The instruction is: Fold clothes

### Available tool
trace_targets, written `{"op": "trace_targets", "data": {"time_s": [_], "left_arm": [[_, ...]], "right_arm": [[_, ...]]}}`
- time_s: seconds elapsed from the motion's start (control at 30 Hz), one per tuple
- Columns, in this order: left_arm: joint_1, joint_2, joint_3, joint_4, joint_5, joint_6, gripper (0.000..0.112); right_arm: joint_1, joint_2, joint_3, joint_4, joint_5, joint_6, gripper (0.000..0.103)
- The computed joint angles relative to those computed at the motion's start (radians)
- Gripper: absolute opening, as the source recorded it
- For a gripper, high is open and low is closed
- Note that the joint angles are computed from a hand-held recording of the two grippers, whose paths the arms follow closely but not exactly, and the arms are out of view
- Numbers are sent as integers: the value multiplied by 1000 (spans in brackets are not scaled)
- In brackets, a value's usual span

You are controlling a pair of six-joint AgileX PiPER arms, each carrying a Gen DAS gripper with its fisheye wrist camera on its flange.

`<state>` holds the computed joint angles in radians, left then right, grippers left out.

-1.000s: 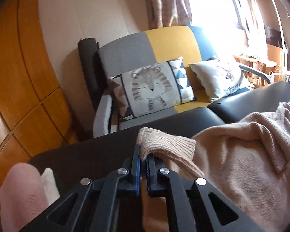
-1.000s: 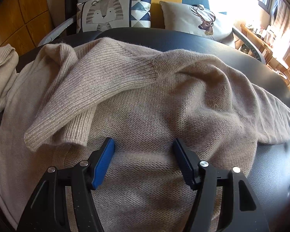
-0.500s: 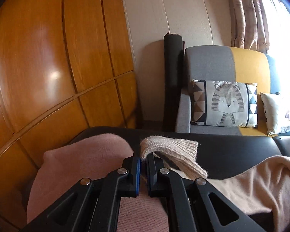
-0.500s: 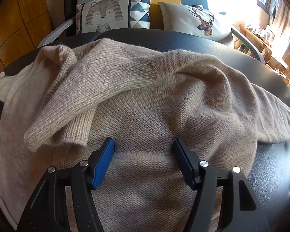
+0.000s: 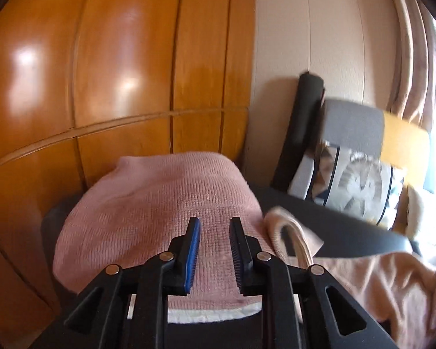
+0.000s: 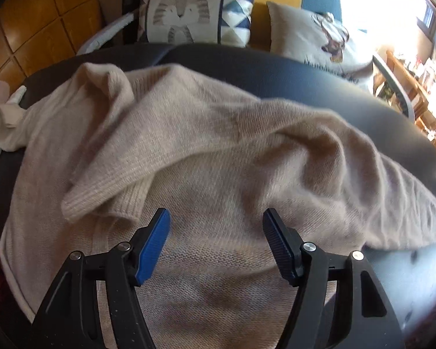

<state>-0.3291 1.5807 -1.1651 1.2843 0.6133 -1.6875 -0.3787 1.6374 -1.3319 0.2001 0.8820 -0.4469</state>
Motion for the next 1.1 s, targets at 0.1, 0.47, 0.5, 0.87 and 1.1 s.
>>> {"op": "trace_targets", "data": {"time_s": [0.1, 0.47, 0.5, 0.87, 1.1], "left_arm": [[-80, -12, 0, -15, -95, 60, 21], [-326, 355, -396, -1015, -247, 1146, 21], [-339, 379, -424, -1063, -234, 1191, 21], [-378, 698, -904, -1278, 109, 1371, 22], [-362, 641, -788, -1329, 31, 1499, 22]], "right_arm": [[-14, -56, -14, -1, 34, -62, 69], [-283, -265, 223, -157, 289, -295, 69], [-306, -308, 241, -148, 251, -322, 69], [70, -185, 162, -121, -254, -353, 69], [221, -59, 268, -449, -578, -456, 68]]}}
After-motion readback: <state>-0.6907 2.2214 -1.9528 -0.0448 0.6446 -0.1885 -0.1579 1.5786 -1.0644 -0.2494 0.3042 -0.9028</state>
